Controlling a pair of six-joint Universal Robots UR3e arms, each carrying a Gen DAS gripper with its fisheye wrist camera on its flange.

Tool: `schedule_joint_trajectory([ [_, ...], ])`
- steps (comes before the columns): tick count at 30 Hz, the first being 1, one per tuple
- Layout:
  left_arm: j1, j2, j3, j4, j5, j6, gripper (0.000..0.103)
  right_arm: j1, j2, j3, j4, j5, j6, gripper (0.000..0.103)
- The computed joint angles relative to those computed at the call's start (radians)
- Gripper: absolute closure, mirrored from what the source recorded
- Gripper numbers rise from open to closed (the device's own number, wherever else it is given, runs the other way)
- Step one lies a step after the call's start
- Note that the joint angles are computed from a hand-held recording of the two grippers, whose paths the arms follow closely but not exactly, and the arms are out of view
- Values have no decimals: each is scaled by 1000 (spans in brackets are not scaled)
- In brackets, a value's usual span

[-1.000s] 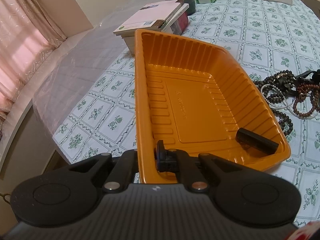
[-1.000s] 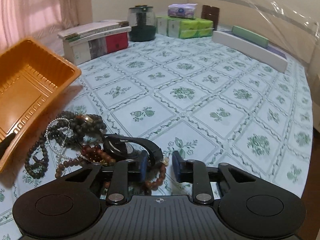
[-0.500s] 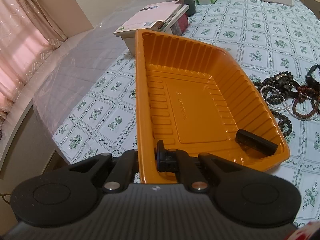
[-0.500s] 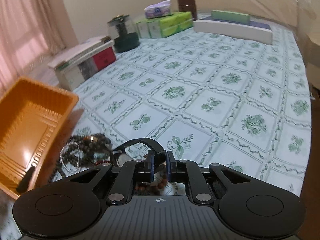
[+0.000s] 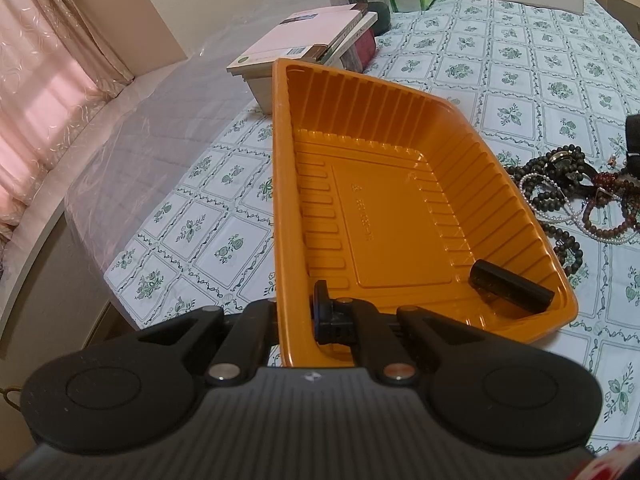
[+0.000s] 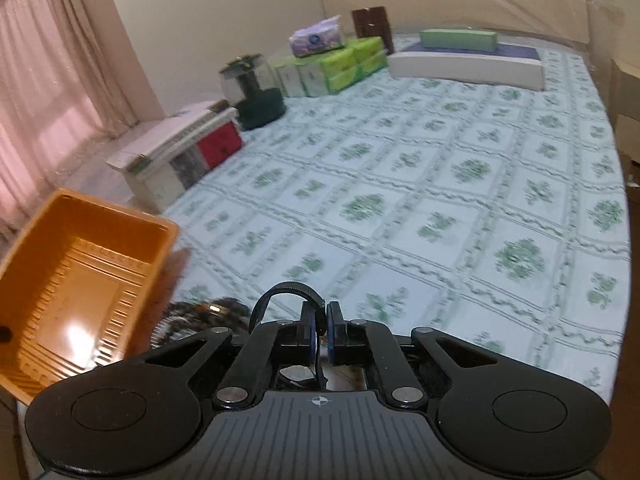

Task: Organize jewelry
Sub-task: 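Carry the black watch into the tray and open the right tool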

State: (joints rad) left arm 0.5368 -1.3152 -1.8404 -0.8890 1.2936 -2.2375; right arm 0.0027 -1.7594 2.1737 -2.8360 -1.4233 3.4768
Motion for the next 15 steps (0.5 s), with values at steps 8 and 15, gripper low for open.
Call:
schedule_joint_trajectory([
  [8,0,0,-1,0,-3,-1,101,126,168,-179,-55,53,20,98],
  [15,2,-8,0,2,-9,0,101,262,399,-416,-65,131,37,98],
])
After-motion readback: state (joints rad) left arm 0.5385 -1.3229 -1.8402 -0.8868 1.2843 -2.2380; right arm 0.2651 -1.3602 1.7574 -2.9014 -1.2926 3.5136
